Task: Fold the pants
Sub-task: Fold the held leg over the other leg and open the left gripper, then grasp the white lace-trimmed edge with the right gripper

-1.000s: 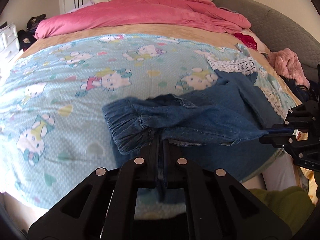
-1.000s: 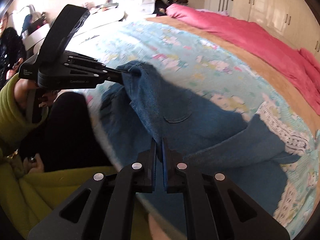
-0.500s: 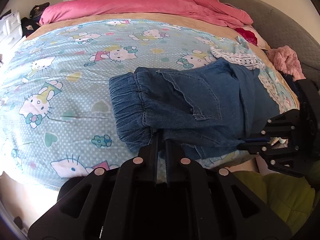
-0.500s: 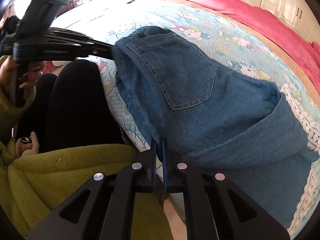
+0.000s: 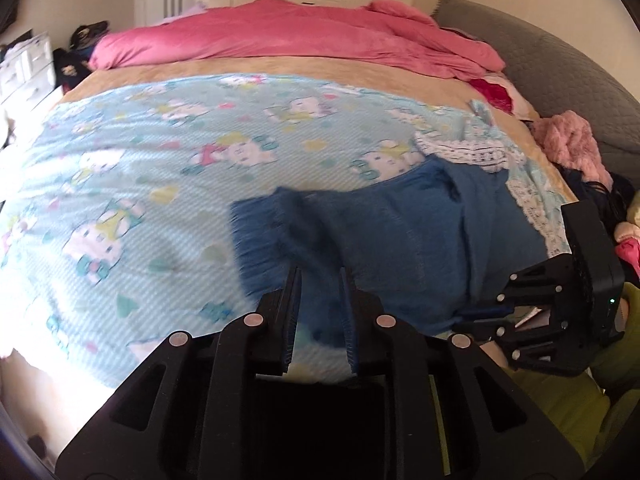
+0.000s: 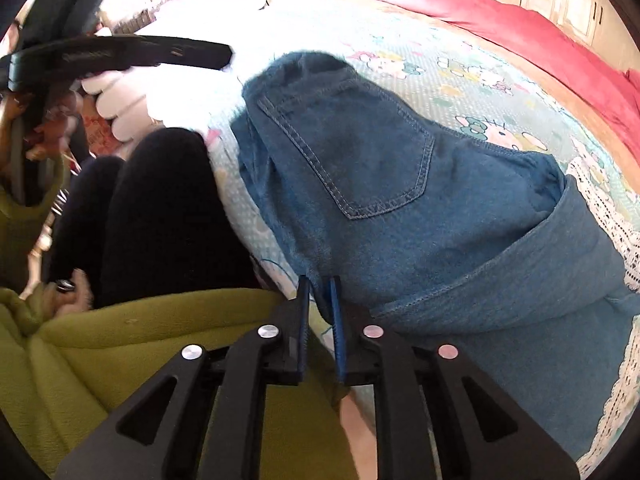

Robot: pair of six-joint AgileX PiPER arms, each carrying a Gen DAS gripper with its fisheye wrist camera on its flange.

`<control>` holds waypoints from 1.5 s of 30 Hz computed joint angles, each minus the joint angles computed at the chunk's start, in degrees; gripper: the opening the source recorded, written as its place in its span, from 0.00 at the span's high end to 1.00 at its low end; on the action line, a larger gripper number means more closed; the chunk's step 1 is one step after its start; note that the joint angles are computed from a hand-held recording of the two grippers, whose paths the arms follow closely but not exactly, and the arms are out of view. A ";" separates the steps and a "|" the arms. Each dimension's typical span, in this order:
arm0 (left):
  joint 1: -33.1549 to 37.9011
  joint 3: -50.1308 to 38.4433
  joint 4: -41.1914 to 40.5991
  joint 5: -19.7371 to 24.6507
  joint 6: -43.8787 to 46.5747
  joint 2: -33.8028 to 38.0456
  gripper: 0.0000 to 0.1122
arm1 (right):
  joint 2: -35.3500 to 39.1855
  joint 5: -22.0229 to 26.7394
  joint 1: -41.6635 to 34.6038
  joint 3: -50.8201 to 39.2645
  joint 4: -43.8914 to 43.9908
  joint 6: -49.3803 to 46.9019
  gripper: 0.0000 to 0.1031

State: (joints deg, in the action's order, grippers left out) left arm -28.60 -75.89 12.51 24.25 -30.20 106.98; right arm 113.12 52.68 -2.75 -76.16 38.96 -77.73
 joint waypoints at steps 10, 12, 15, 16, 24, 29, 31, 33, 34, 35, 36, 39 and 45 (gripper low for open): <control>-2.09 -11.80 0.07 7.04 1.07 14.19 0.90 | 0.90 0.29 -2.28 -3.97 4.20 3.33 0.76; -1.57 -9.71 -1.34 4.83 1.42 13.83 0.90 | 3.06 -1.62 -0.26 -5.00 0.96 7.84 0.73; -0.88 -8.19 -3.53 3.24 3.04 13.20 0.90 | 5.85 -2.94 1.49 -6.42 -5.35 15.29 0.72; -0.85 -8.20 -3.71 3.21 3.08 13.20 0.90 | 6.01 -3.07 1.42 -6.38 -4.92 15.32 0.71; -1.85 -9.05 0.04 3.23 -1.12 12.30 0.89 | 2.09 -1.83 -2.07 -6.81 1.71 10.46 0.60; -3.22 -11.56 1.05 5.22 -1.38 11.04 0.76 | 1.41 -3.63 -5.87 -11.73 2.99 13.45 0.46; -3.67 -13.20 0.35 5.94 -0.65 11.20 0.71 | 2.42 -4.09 -7.30 -14.09 2.63 15.63 0.44; -4.16 -15.68 -1.57 7.01 1.49 11.86 0.66 | 3.96 -4.42 -8.97 -17.63 1.29 19.23 0.35; -4.39 -17.02 -2.20 7.68 2.37 12.38 0.65 | 4.39 -4.95 -9.21 -18.18 1.24 19.88 0.34; -4.65 -18.48 -2.78 8.42 3.30 12.95 0.62 | 4.77 -5.31 -9.73 -18.77 1.20 20.48 0.31; -4.95 -20.26 -3.23 9.27 4.10 13.69 0.56 | 5.99 -4.83 -10.68 -21.33 0.27 22.27 0.27; -5.52 -25.82 -5.39 11.51 6.60 16.20 0.47 | 9.85 -3.82 -12.06 -27.99 -1.92 26.73 0.25; -6.50 -36.21 -8.54 15.48 9.88 21.57 0.41 | 15.52 -0.58 -12.69 -40.81 -6.31 34.51 0.21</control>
